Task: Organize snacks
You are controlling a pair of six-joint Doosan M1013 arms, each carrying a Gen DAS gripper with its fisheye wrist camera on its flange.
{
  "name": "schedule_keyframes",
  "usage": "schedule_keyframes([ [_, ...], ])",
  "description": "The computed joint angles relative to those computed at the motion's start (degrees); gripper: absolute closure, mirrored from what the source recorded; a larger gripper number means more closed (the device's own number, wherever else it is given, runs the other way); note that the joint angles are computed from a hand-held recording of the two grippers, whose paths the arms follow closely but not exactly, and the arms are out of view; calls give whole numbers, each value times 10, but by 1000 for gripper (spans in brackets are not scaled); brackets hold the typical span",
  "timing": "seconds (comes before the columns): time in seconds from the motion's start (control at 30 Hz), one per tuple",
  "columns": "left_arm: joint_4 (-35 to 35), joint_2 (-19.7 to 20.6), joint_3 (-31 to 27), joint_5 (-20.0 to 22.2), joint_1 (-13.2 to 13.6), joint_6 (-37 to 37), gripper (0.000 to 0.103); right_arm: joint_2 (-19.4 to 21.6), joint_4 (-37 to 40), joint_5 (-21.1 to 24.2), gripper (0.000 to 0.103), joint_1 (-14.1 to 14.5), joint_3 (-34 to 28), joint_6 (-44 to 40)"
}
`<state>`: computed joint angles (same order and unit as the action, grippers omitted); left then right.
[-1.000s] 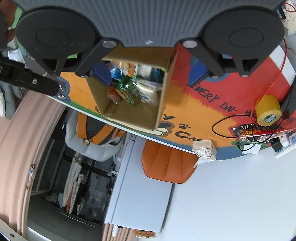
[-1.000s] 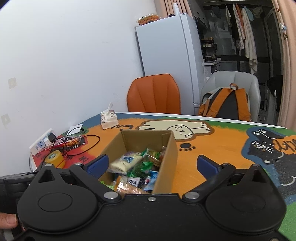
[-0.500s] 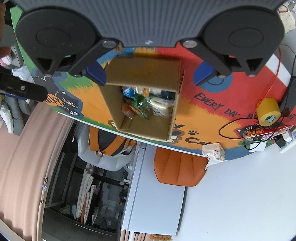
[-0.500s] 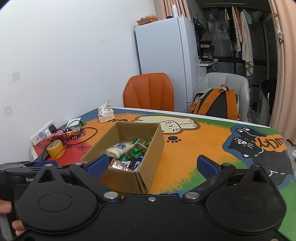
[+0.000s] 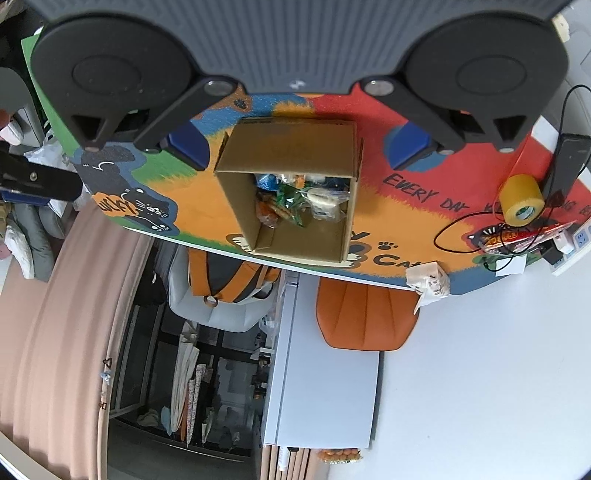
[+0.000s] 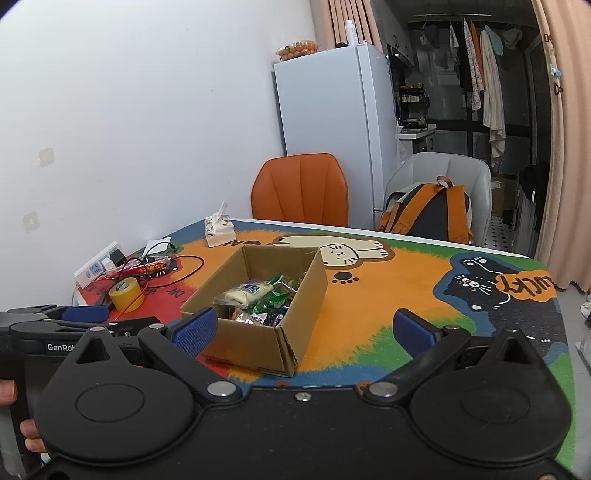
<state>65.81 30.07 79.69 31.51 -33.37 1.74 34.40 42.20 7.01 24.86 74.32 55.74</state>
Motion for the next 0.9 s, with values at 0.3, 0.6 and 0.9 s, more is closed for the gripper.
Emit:
schedule_keyframes([
  [0.3, 14, -5, 3, -3, -6, -7, 0, -18, 31, -23, 0, -1, 28, -33],
  [0.6, 16, -5, 3, -5, -8, -9, 0, -21, 19, -25, 0, -2, 31, -21],
  [0.9, 8, -4, 2, -8, -6, -2, 0, -20, -34, -21, 0, -2, 30, 32],
])
